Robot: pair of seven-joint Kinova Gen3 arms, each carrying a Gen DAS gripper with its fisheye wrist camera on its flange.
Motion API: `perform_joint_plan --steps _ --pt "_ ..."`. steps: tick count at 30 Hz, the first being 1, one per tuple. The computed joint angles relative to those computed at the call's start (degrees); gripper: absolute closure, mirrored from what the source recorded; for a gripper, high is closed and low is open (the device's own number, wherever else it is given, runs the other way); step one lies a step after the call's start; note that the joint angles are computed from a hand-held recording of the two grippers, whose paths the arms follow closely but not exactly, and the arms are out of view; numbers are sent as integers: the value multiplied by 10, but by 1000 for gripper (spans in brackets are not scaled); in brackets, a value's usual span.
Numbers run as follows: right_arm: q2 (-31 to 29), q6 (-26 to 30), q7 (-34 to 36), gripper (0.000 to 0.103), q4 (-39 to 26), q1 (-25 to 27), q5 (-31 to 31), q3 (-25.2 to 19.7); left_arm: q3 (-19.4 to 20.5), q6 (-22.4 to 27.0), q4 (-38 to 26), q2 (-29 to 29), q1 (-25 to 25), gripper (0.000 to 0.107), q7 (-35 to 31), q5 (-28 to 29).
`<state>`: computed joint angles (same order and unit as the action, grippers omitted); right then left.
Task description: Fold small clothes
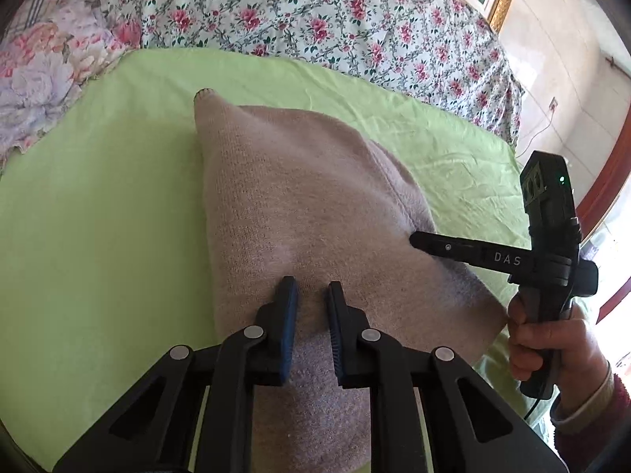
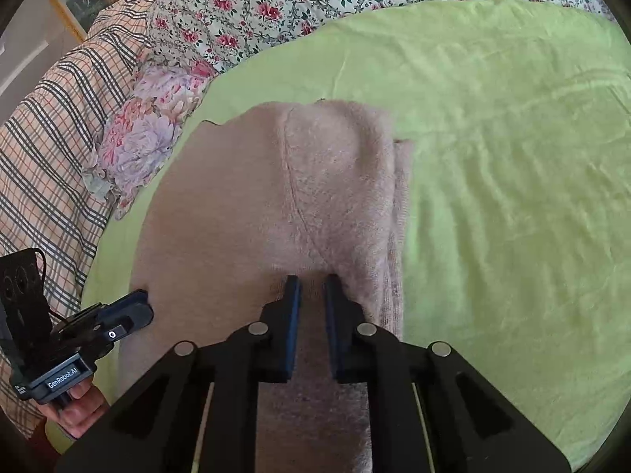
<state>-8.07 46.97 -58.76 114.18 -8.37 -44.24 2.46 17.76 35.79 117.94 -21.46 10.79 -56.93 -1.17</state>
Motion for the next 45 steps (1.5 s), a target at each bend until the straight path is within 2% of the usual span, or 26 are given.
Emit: perform_joint_plan --steps 3,8,10,12,15,18,21,27,30,32,35,37,39,43,45 --pt "-32 2 -15 88 14 2 9 0 7 17 2 -33 2 93 14 9" --pt "-107 21 -29 86 44 -16 41 15 49 72 -1 -79 -1 92 25 6" --pt "-119 30 -51 86 56 -21 70 7 70 92 5 -85 -7 92 34 6" --pt "-124 19 -68 86 78 -21 92 -3 83 99 16 -81 -12 92 42 7" --pt "-135 5 -54 86 104 -45 74 33 90 97 30 -72 -12 93 58 13" --pt "-140 5 -79 86 99 -42 96 16 113 100 31 -76 -23 92 78 -1" --pt "-155 -5 -106 86 103 -46 119 -1 111 96 38 -81 -19 92 87 -1" --pt "-173 -1 -134 86 107 -63 135 11 115 109 30 -80 -21 92 100 -4" --pt "-182 7 -147 86 103 -65 147 11 102 115 25 -85 -12 84 105 5" --pt "-189 13 -155 85 100 -65 156 11 104 127 17 -91 -14 83 110 6" --pt "-203 25 -167 85 98 -65 171 11 119 159 -2 -99 -27 78 121 -3" --pt "-214 34 -170 83 98 -67 175 18 146 192 -18 -108 -50 63 138 -17" --pt "-224 44 -174 81 98 -68 180 21 166 218 -29 -116 -67 58 150 -27" --pt "-245 60 -185 64 102 -64 195 20 168 245 -35 -129 -71 56 152 -21" --pt "-254 68 -188 63 105 -66 197 23 174 258 -37 -135 -76 54 152 -19"
